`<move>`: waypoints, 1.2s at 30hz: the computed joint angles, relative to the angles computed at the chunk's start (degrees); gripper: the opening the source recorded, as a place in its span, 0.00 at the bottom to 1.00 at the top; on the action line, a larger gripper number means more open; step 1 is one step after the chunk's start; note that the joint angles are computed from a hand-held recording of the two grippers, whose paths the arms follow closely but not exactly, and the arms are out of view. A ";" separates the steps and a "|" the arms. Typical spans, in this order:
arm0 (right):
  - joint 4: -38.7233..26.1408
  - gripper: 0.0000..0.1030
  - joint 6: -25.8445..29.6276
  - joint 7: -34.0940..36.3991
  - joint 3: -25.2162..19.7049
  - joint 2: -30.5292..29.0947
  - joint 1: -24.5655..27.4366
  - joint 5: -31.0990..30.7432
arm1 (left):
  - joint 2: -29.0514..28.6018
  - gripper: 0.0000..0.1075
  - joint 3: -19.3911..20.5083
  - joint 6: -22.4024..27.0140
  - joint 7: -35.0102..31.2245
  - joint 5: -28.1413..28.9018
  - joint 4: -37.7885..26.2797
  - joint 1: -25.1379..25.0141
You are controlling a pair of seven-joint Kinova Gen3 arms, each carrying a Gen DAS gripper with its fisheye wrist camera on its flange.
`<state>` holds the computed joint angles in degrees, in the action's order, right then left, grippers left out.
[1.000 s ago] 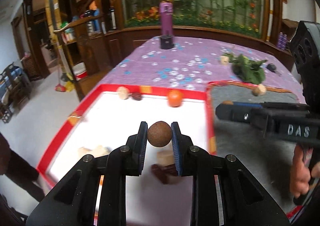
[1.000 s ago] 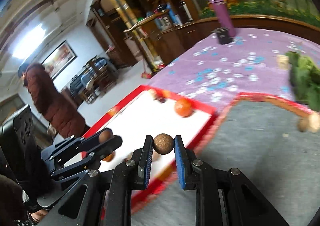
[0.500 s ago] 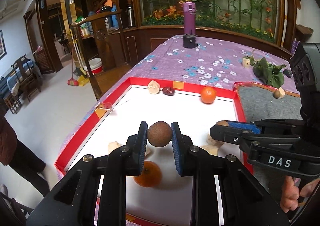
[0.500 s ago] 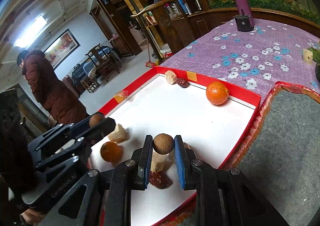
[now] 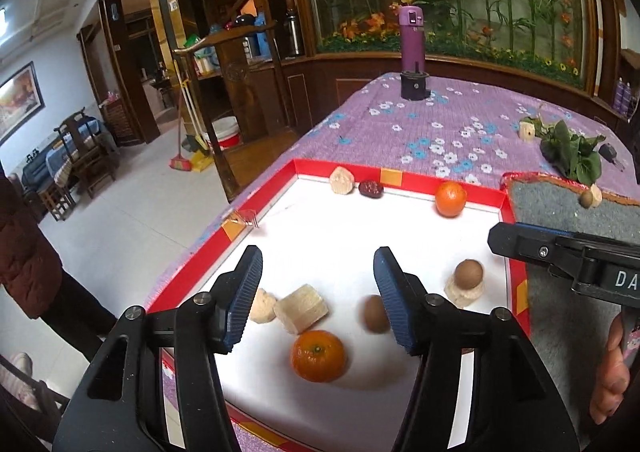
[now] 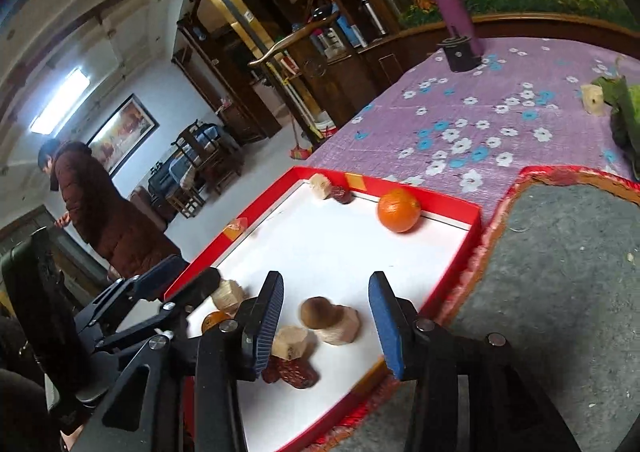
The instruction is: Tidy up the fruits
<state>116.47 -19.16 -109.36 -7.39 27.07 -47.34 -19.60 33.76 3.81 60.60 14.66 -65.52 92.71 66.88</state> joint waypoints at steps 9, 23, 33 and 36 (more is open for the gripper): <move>2.89 0.41 -2.87 -4.43 -3.30 -1.31 4.17 3.47 | 1.83 0.55 -0.09 3.01 -4.19 2.28 -4.14 0.55; 5.98 0.41 -6.53 -8.48 -4.36 -2.72 6.68 5.75 | 5.19 0.55 -2.26 8.98 -8.81 5.28 -10.43 3.06; 6.16 0.41 -6.50 -8.74 -4.26 -2.96 6.62 5.75 | 4.41 0.55 -2.47 8.72 -7.26 5.60 -10.29 3.17; 6.00 0.41 -6.37 -8.40 -3.96 -2.88 6.33 5.35 | 4.29 0.55 -2.35 8.58 -7.29 5.52 -10.14 3.06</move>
